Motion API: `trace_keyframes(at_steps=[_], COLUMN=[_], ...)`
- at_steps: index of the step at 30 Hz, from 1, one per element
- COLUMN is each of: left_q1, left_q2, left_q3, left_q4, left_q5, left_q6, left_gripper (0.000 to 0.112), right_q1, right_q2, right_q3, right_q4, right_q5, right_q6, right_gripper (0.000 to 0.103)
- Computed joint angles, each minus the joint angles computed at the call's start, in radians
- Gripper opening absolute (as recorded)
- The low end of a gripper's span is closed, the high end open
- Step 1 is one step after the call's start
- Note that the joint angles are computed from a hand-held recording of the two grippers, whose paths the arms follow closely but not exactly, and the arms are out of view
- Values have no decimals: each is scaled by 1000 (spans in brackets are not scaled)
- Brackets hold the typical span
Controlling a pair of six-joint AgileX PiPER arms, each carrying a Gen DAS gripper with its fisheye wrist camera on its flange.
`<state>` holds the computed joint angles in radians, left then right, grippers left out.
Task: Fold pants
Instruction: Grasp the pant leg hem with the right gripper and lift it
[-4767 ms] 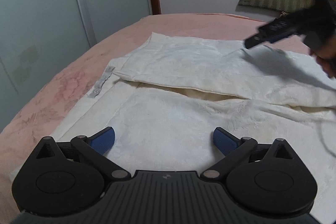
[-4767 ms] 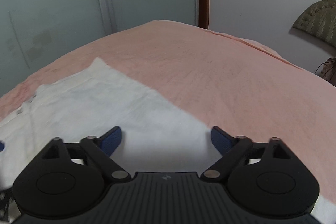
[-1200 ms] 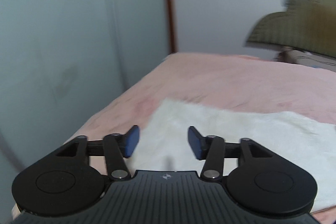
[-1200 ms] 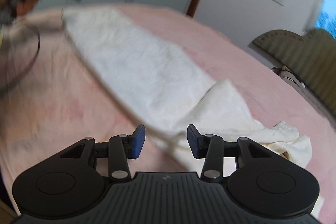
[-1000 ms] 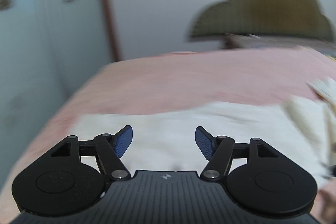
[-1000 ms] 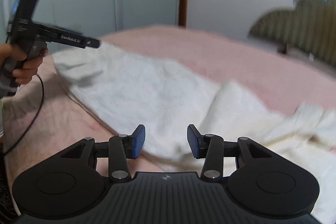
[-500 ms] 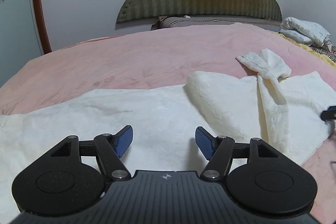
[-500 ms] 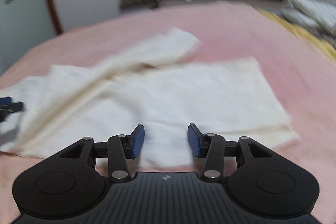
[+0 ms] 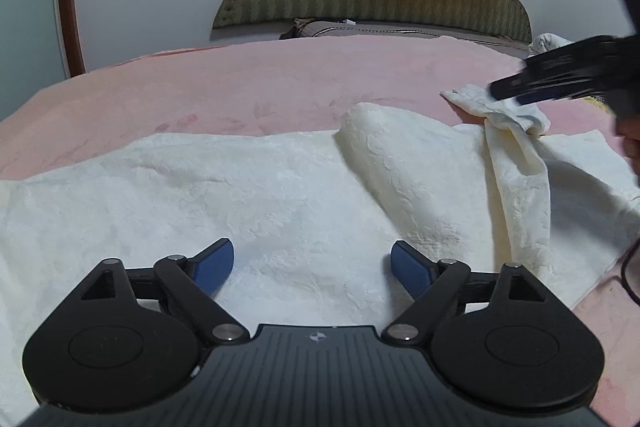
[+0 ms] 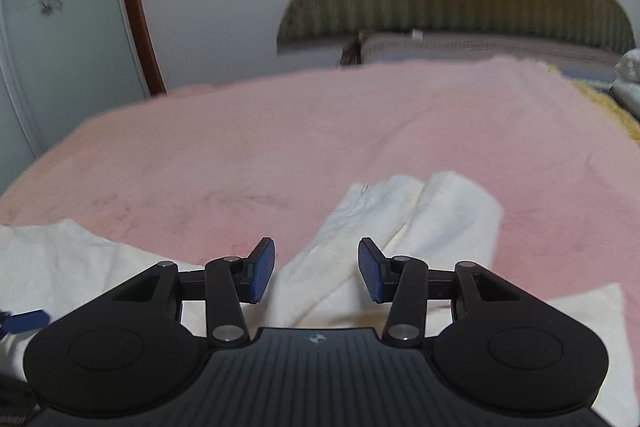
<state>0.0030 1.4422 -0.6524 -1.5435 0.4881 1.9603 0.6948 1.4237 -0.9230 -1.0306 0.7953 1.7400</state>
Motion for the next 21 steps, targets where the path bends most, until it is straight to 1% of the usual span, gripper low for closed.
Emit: trace_keyframes(at_steps=[1, 5, 7, 8, 9, 10, 12, 14, 16, 19, 21], left_q1=[1, 2, 8, 11, 15, 19, 23, 23, 18, 17, 17], left_q2=[2, 11, 16, 18, 21, 24, 29, 32, 34, 33, 33], left_q3=[-1, -8, -11, -12, -14, -16, -19, -21, -22, -21, -21], left_q4=[2, 16, 21, 23, 27, 29, 31, 31, 28, 26, 26], left_q5=[4, 17, 27, 33, 40, 46, 55, 55, 52, 51, 50], left_q6=[-1, -10, -15, -17, -22, -24, -26, -26, -24, -23, -23], left_gripper=[91, 95, 96, 96, 96, 96, 97, 97, 97, 98, 98], right_q1=[-34, -95, -132, -141, -146, -150, -142, -126, -109, -58, -26], right_q2=[49, 222, 315, 348, 363, 357, 330, 277, 213, 97, 8], right_q3=[-48, -222, -321, -348, -354, -346, -313, -243, -158, -21, 70], right_q4=[33, 95, 147, 152, 145, 136, 102, 51, 9, -42, -46], right_q5=[-1, 59, 127, 156, 164, 158, 168, 162, 164, 211, 248], right_q6=[-76, -317, -451, -490, -509, -503, -447, -345, -235, -53, 61], right_gripper=[45, 45, 45, 45, 45, 43, 31, 20, 18, 18, 18])
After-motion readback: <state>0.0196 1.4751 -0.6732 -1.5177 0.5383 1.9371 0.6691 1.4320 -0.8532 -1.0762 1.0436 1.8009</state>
